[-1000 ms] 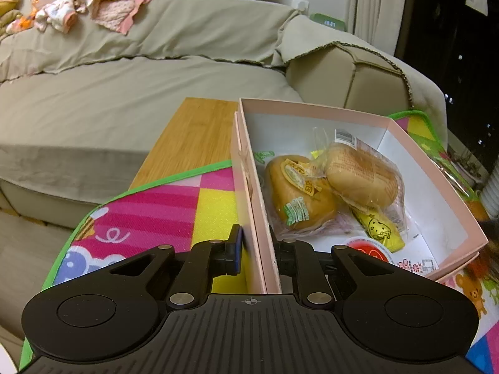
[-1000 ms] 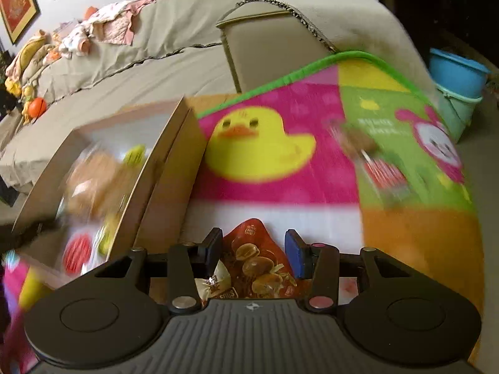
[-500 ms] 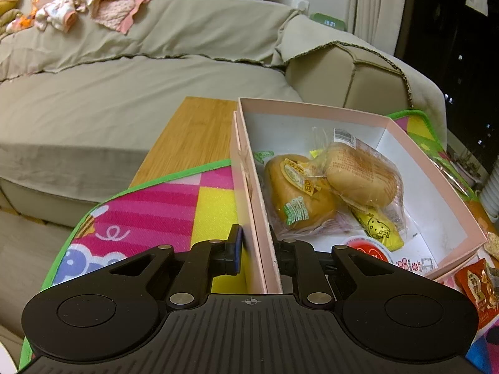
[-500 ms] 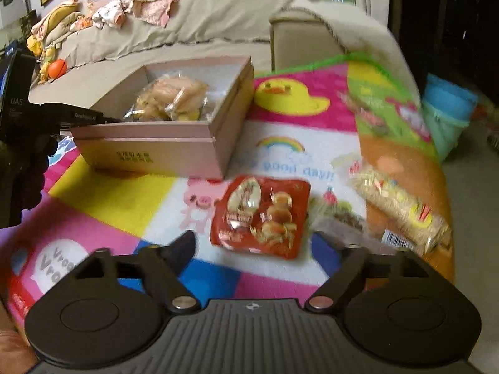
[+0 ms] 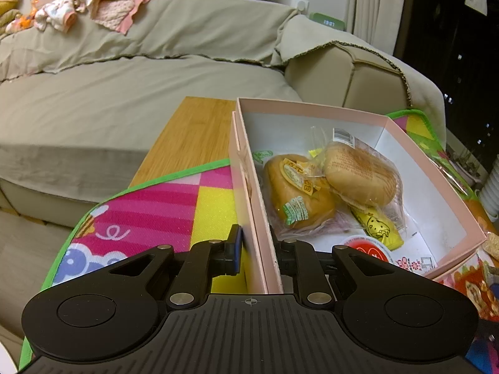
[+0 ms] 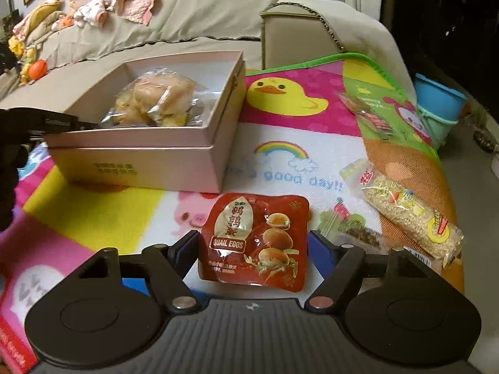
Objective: Organize objects
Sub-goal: 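Grasp the red quail-egg pack with the right gripper, then drop the quail-egg pack into the pink box from the right gripper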
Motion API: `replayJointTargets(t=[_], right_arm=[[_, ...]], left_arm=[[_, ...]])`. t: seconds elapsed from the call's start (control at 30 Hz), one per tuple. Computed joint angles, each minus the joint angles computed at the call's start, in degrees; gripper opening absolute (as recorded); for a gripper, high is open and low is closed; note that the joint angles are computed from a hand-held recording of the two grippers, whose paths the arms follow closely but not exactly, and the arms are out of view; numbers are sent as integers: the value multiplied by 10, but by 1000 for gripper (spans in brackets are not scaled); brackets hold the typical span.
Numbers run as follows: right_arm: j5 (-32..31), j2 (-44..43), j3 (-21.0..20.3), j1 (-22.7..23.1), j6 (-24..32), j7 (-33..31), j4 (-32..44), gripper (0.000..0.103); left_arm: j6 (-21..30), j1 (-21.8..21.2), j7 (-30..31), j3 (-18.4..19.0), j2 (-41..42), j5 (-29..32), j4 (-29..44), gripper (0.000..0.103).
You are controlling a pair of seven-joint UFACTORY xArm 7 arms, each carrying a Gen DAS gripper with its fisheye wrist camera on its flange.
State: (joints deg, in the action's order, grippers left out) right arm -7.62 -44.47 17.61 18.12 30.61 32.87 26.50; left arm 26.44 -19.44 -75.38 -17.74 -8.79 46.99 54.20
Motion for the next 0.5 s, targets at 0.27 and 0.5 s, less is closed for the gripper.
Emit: replayJointTargets(t=[0.27,0.5], right_arm=[[30,-47,-22,48,44,-62,28,74],[39,0,-30,24,-63,-90,98,75]], left_arm=[[0,-1,-6,0,2,3,3,17],[0,-2,-7,1,2,4,3,17]])
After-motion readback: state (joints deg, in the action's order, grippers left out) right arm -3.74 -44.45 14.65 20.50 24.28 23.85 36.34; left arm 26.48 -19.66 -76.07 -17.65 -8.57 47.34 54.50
